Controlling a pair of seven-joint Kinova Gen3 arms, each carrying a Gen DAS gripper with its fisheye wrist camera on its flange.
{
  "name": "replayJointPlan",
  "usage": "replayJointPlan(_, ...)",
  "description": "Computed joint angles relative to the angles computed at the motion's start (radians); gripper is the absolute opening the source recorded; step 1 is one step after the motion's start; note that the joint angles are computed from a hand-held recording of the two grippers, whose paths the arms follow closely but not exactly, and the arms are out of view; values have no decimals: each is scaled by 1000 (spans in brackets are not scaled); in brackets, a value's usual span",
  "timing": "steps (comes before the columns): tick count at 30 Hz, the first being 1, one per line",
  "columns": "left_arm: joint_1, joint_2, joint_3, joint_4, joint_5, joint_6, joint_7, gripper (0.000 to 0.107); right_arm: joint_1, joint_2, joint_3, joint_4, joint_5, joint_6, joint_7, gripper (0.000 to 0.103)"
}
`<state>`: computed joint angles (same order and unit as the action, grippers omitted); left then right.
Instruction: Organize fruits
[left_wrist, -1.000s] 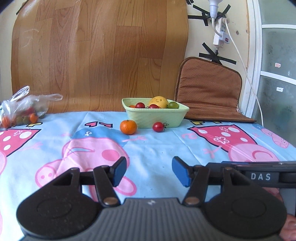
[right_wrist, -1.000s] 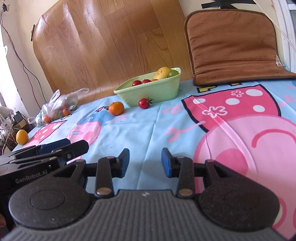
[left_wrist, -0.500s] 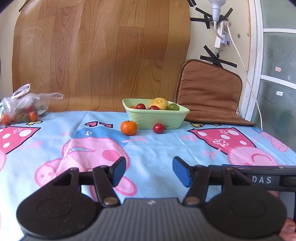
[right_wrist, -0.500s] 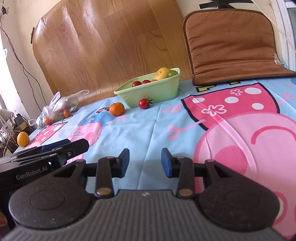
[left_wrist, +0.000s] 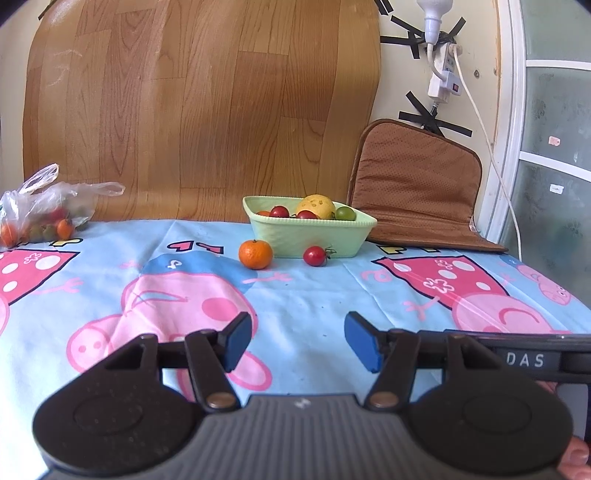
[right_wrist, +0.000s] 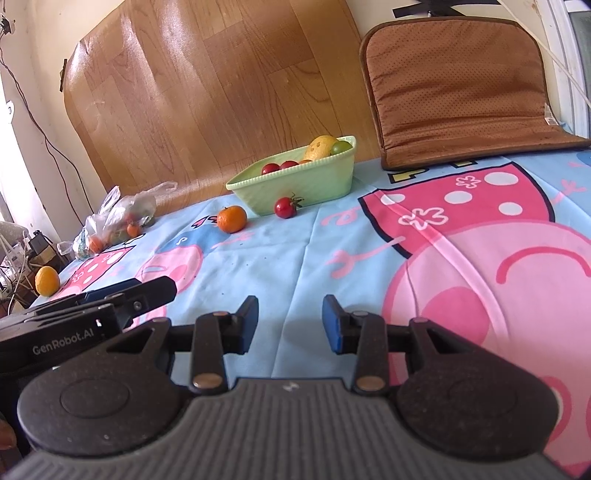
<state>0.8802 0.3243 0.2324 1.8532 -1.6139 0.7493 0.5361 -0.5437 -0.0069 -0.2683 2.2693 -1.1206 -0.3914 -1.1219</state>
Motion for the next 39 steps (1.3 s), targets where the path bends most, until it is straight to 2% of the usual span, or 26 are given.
replayJointPlan(8, 9, 4, -1, -3, 1, 20, -1, 57, 5, -9, -1, 13, 43, 3, -41, 41)
replayJointPlan(39, 3, 3, -1, -2, 3, 10, 5, 58, 8, -2, 1, 13, 92, 6, -64, 41)
